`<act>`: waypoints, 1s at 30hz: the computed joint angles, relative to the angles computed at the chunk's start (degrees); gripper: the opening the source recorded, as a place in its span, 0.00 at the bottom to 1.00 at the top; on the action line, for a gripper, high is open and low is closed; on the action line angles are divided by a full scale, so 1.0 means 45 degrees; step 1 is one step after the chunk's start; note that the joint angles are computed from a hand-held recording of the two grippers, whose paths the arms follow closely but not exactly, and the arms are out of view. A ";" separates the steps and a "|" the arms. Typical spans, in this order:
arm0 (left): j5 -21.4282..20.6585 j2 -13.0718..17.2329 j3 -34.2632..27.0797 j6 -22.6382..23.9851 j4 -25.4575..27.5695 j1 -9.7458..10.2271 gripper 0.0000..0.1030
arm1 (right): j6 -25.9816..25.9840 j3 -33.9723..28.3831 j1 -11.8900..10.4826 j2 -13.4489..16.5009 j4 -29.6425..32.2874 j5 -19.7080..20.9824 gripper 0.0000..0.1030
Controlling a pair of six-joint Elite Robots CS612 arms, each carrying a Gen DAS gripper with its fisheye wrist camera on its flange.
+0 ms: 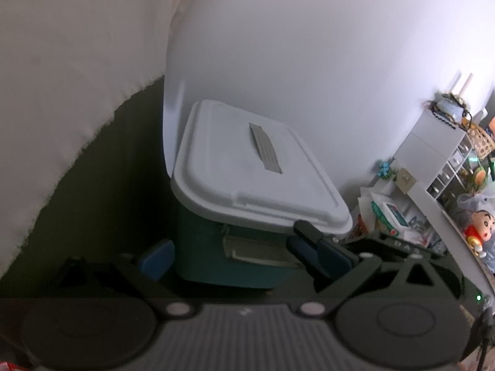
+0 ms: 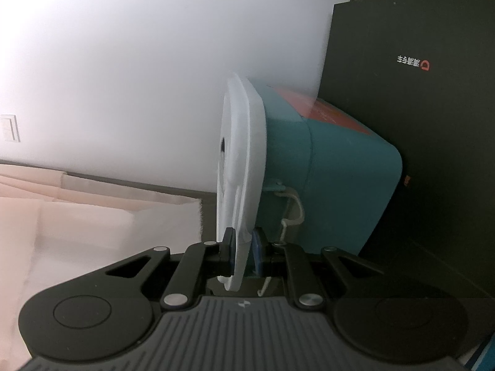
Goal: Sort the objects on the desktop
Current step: 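Tilt the teal lidded box down upright onto the black board with the right tool, then open the right tool and release the rim of the teal box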
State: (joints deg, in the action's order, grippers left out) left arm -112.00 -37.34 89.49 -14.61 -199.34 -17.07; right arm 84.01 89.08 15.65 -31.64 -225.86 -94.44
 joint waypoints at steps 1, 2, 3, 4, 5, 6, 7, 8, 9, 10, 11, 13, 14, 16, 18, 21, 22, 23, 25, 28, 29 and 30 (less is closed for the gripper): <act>0.0013 -0.0037 0.0022 0.0006 0.0015 -0.0012 0.98 | 0.0008 0.0022 -0.0004 0.0000 -0.0015 0.0014 0.14; 0.0022 -0.0071 0.0038 0.0010 0.0042 -0.0023 0.98 | 0.0005 0.0051 -0.0012 -0.0005 -0.0034 0.0022 0.14; 0.0025 -0.0100 0.0050 0.0012 0.0062 -0.0032 0.98 | -0.0016 0.0122 -0.0015 -0.0036 -0.0079 0.0020 0.14; 0.0035 -0.0135 0.0066 0.0018 0.0079 -0.0045 0.98 | -0.0037 0.0193 -0.0019 -0.0064 -0.0126 0.0018 0.14; 0.0031 -0.0168 0.0098 0.0040 0.0081 -0.0041 0.98 | -0.0067 0.0270 -0.0029 -0.0089 -0.0186 0.0013 0.14; -0.0056 -0.0243 0.0237 0.0103 0.0034 0.0047 0.98 | -0.0120 0.0398 -0.0043 -0.0142 -0.0273 0.0011 0.14; -0.0167 -0.0373 0.0440 0.0188 -0.0013 0.0159 0.98 | -0.0218 0.0509 -0.0054 -0.0194 -0.0348 0.0011 0.14; -0.0174 -0.0429 0.0500 0.0226 -0.0005 0.0161 0.98 | -0.0350 0.0641 -0.0069 -0.0263 -0.0416 0.0003 0.14; -0.0171 -0.0445 0.0517 0.0261 0.0007 0.0152 0.98 | -0.0520 0.0777 -0.0099 -0.0332 -0.0455 0.0004 0.14; -0.0180 -0.0431 0.0502 0.0301 0.0023 0.0151 0.98 | -0.0691 0.0912 -0.0129 -0.0400 -0.0494 0.0006 0.14; -0.0187 -0.0429 0.0501 0.0338 0.0031 0.0147 0.98 | -0.0861 0.1046 -0.0159 -0.0467 -0.0534 0.0007 0.14; -0.0179 -0.0476 0.0527 0.0423 0.0056 0.0127 0.98 | -0.1118 0.1372 -0.0207 -0.0629 -0.0612 -0.0035 0.14; -0.0157 -0.0523 0.0564 0.0469 0.0077 0.0109 0.98 | -0.1218 0.1553 -0.0228 -0.0718 -0.0650 -0.0069 0.14; -0.0146 -0.0565 0.0596 0.0538 0.0121 0.0092 0.98 | -0.1340 0.1875 -0.0276 -0.0872 -0.0736 -0.0155 0.14; -0.0119 -0.0600 0.0628 0.0594 0.0151 0.0068 0.98 | -0.1431 0.2203 -0.0336 -0.1025 -0.0835 -0.0242 0.14; -0.0064 -0.0605 0.0653 0.0669 0.0117 0.0017 0.98 | -0.1645 0.2632 -0.0436 -0.1265 -0.0901 -0.0236 0.14; -0.0044 -0.0617 0.0647 0.0691 0.0129 0.0007 0.98 | -0.1738 0.2786 -0.0471 -0.1359 -0.0919 -0.0217 0.14; -0.0023 -0.0610 0.0604 0.0707 0.0168 0.0001 0.98 | -0.1839 0.2965 -0.0506 -0.1464 -0.0970 -0.0199 0.14; 0.0042 -0.0649 0.0605 0.0707 0.0212 -0.0034 0.98 | -0.2100 0.3195 -0.0560 -0.1646 -0.0958 -0.0163 0.14; 0.0159 -0.0690 0.0644 0.0777 0.0157 -0.0098 0.98 | -0.2617 0.3559 -0.0663 -0.1927 -0.0907 -0.0033 0.14; 0.0164 -0.0587 0.0576 0.0809 0.0117 -0.0098 0.98 | -0.2786 0.3670 -0.0696 -0.2018 -0.0873 -0.0014 0.14; 0.0145 -0.0565 0.0580 0.0845 0.0094 -0.0076 0.98 | -0.2917 0.3767 -0.0722 -0.2096 -0.0876 -0.0005 0.14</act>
